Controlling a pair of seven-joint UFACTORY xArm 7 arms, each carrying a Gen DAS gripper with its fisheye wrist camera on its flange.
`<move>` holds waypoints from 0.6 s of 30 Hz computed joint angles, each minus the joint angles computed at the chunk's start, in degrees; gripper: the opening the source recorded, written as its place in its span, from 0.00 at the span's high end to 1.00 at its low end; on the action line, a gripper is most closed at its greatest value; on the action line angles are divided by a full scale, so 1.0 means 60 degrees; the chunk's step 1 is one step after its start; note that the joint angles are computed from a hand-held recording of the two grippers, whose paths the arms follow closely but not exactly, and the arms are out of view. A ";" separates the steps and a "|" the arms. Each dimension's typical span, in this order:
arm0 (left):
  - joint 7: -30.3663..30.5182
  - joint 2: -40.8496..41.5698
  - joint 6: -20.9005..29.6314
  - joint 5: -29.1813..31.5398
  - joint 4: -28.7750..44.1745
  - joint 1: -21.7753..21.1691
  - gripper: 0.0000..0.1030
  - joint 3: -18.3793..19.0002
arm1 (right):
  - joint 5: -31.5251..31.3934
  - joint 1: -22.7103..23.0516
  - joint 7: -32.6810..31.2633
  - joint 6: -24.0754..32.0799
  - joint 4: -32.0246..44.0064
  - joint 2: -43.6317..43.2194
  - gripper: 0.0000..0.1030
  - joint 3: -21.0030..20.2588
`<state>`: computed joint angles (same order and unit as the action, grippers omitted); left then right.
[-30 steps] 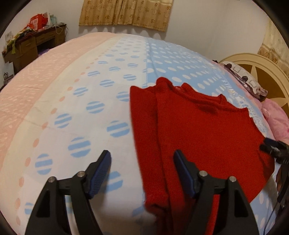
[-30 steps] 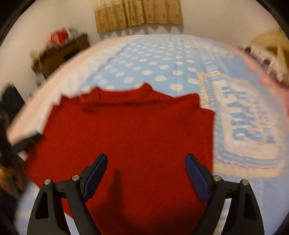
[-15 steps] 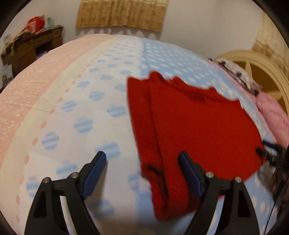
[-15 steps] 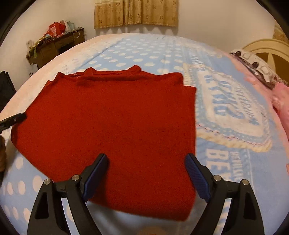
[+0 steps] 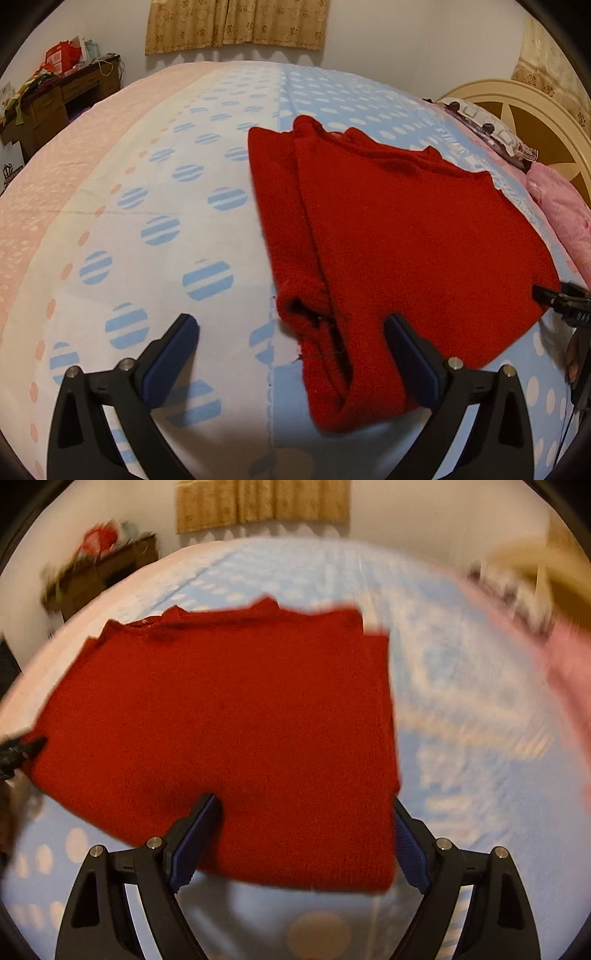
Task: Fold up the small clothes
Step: 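Pull both grippers back and reposition them over the folded sweater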
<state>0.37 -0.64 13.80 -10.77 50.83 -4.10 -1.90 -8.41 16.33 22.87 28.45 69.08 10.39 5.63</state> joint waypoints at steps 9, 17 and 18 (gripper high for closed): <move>-0.0314 -0.0080 -0.0029 0.0248 -0.0111 -0.0003 0.00 -0.0006 | -0.2709 0.0307 0.2495 0.0051 -0.0459 -0.0830 0.15 -0.0386; 0.0134 -0.0048 0.0168 -0.0328 0.0022 0.0000 0.00 0.0041 | -0.3320 0.0746 0.1584 -0.0047 0.1077 0.0032 0.15 0.0246; 0.0104 -0.0066 0.0209 -0.0319 0.0031 0.0010 0.00 0.0044 | -0.3132 0.0828 0.1229 -0.0079 0.1264 0.0203 0.15 0.0307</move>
